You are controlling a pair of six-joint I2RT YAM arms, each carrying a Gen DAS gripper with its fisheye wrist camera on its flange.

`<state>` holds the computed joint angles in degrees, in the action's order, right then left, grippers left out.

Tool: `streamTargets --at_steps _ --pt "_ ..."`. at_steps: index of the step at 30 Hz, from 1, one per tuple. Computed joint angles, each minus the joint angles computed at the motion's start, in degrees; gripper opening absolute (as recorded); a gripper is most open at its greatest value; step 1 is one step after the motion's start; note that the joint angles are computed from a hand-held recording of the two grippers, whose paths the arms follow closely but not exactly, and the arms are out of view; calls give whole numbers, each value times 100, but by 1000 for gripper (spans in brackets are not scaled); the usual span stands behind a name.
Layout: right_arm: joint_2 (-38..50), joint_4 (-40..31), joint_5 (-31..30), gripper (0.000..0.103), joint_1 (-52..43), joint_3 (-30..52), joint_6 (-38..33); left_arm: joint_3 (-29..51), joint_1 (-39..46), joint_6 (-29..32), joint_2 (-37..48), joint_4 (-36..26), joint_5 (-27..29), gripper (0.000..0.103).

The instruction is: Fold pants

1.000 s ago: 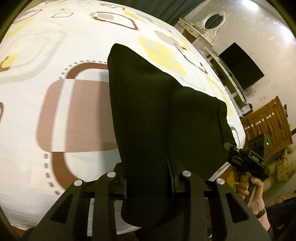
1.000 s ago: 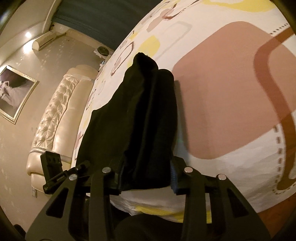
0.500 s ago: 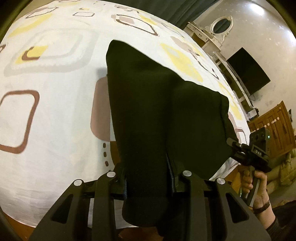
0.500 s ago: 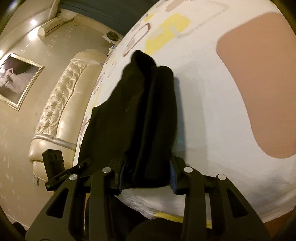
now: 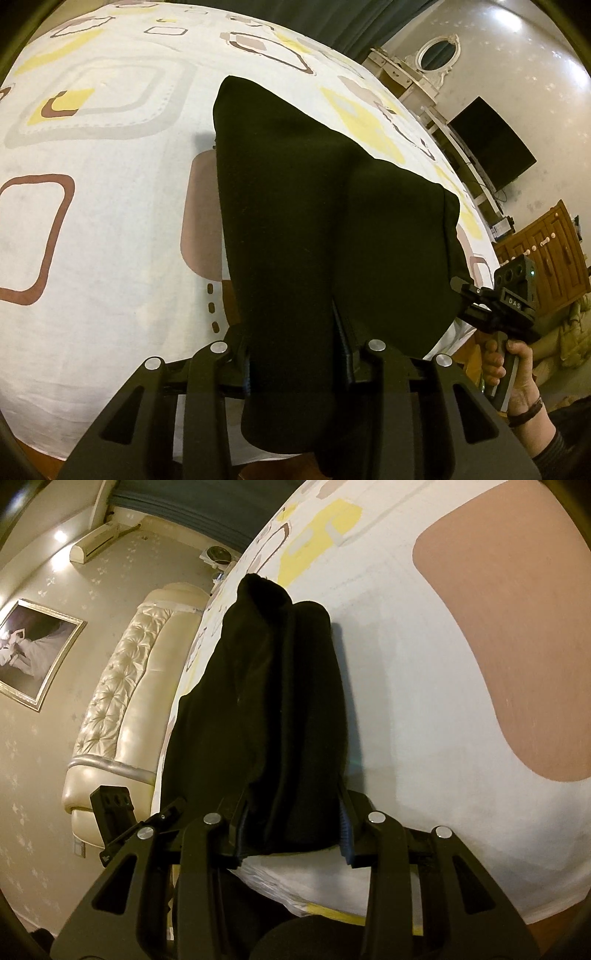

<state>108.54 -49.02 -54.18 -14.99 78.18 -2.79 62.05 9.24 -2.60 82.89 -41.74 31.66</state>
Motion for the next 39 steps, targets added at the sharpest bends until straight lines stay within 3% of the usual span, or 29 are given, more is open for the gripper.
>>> streamTargets --at_steps 15,20,22,25,28,34,39 --pt "14 34 -33 36 -15 -17 1 5 -100 -48 -28 8 -117 36" --pt "93 -243 -125 51 -102 121 -150 -4 94 365 -151 -119 175 53" --pt "138 -490 -191 60 -187 263 -360 -48 318 614 -290 -241 352 76" --pt "137 -597 -292 72 -366 467 -490 -85 738 882 -396 -229 679 77" --pt "445 -500 -305 74 -442 960 -296 259 858 893 56 -177 761 77" --pt "1366 97 -504 74 -154 1937 772 1425 598 245 1492 184 873 77" --pt "2194 -391 -311 74 221 3168 766 2423 356 14 2456 -72 745 77"
